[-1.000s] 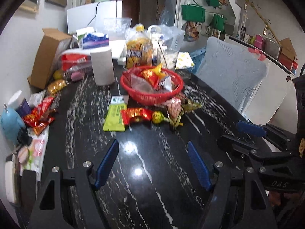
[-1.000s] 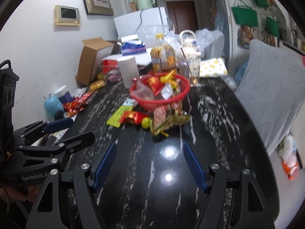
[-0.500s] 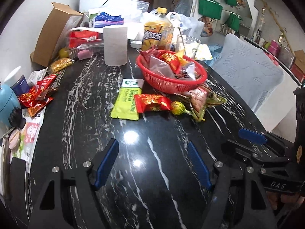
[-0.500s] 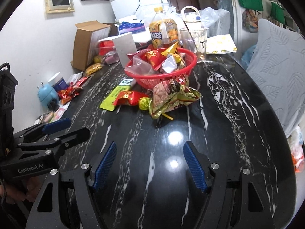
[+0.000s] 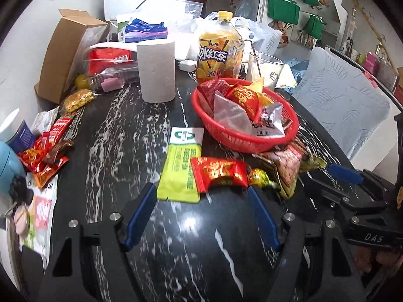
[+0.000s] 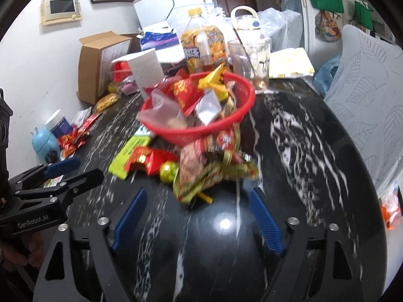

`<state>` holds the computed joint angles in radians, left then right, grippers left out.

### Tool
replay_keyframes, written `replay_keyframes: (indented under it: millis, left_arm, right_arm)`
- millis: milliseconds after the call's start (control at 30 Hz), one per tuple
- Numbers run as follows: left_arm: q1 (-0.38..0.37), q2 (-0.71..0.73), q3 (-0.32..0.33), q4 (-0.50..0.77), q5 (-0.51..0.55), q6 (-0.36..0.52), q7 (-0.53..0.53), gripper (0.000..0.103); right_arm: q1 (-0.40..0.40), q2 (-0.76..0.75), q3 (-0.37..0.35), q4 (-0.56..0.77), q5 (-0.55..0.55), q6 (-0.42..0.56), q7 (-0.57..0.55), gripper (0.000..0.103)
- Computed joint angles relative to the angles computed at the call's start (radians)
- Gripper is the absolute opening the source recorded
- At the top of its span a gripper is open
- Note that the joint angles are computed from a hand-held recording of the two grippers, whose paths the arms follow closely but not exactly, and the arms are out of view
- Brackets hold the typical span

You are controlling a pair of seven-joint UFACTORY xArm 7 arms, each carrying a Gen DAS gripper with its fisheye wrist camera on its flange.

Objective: Organize snacks
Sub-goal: 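Grasp the brown-and-gold snack bag with the right tool and lift it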

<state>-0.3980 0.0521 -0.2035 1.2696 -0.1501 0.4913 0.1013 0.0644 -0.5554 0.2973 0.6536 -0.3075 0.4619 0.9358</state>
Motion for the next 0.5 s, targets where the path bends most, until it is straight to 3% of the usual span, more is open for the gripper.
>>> replay_keyframes:
  millis: [200,500]
  left_arm:
    - [-0.002,0.072,0.004,0.084,0.035,0.021,-0.029,0.074]
    - [-0.001,0.12,0.01,0.134,0.07,0.045,-0.061,0.074]
  right_arm:
    - [-0.044,0.085,-0.005,0.072,-0.067,0.001,-0.025,0.094]
    - [-0.002,0.224,-0.079,0.161,-0.061,0.028,-0.125,0.094]
